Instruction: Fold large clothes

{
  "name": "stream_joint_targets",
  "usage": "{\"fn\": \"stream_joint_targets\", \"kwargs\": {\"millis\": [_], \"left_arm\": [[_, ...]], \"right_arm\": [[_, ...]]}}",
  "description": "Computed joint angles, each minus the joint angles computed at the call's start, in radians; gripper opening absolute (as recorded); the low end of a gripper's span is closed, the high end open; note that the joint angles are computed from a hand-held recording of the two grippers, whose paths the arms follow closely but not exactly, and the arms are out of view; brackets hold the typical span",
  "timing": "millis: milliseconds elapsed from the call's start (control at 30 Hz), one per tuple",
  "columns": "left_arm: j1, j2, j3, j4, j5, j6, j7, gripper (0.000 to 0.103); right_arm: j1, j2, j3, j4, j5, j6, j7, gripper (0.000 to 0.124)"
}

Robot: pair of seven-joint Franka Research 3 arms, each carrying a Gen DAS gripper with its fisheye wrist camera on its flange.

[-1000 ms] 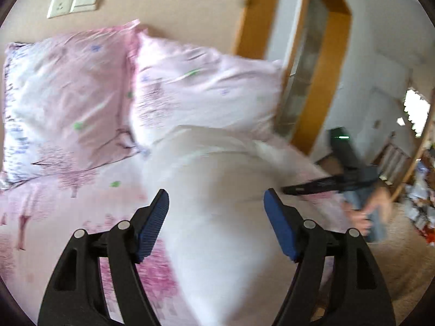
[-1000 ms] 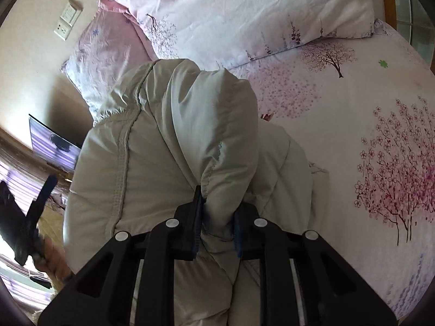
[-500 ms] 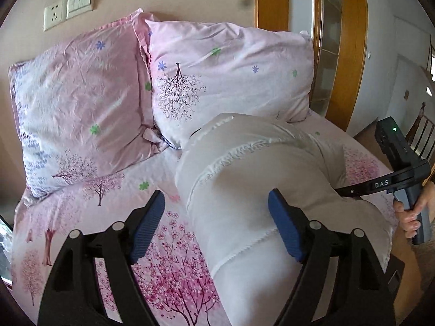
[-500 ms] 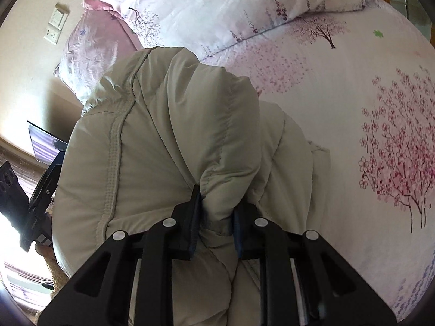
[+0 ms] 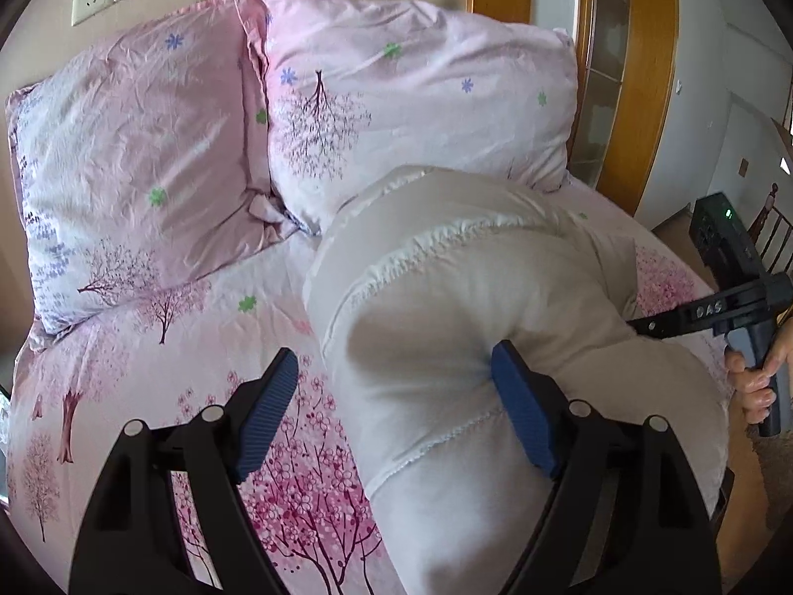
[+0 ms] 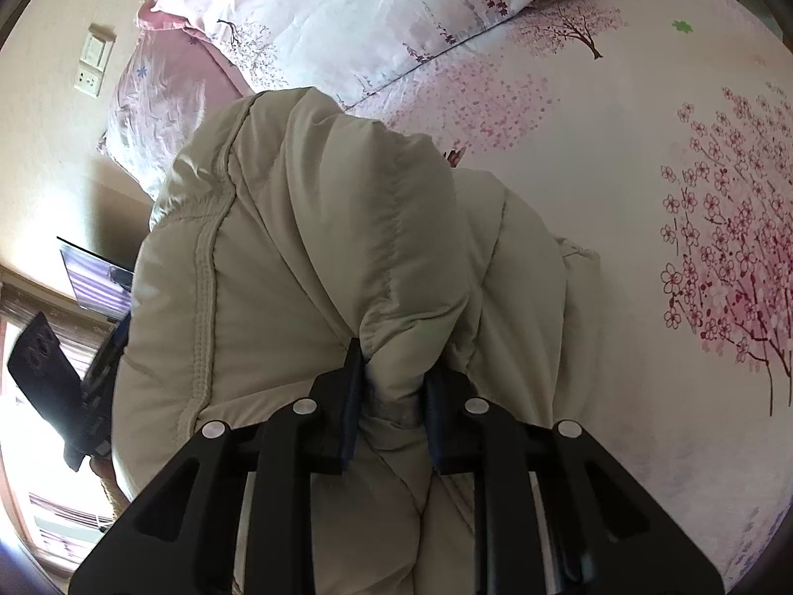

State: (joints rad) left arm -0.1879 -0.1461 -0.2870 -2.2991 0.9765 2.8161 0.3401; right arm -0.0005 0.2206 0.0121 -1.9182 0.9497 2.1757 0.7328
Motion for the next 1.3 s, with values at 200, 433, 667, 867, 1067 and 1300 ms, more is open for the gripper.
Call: {"fn": "stream_joint_targets", "kwargs": {"millis": [200, 433, 667, 867, 1067, 1300], "left_arm": [[-0.015, 0.016, 0.009, -0.005, -0.045, -0.010, 0.044, 0.081], [-0.014, 0.023, 0.010, -0.006, -0.051, -0.011, 0.059, 0.081], [-0.014, 0.028, 0.007, -0.003, -0.010, -0.015, 0.024, 0.081], [-0.005, 0.024, 0.011, -0.014, 0.030, 0.022, -0.023, 0.081], [0.037, -0.032, 0.006, -0.028, 0.073, 0.082, -0.084, 0.081], [0.027, 0.026, 0.005, 0.011, 0.029, 0.016, -0.012, 0.084]], "right_arm": [[0.001, -0.043, -0.004, -0.043, 0.020, 0.043, -0.017, 0.029], [0.069, -0.283, -0.018, -0.273, 0.232, 0.334, -0.313, 0.034], [0.139, -0.290, -0.023, -0.317, 0.158, 0.376, -0.353, 0.033], [0.126, -0.208, -0.028, -0.258, 0.083, 0.307, -0.245, 0.032], [0.107, -0.197, -0.027, -0.252, 0.090, 0.259, -0.236, 0.032], [0.098, -0.196, -0.025, -0.254, 0.087, 0.237, -0.240, 0.032]]}}
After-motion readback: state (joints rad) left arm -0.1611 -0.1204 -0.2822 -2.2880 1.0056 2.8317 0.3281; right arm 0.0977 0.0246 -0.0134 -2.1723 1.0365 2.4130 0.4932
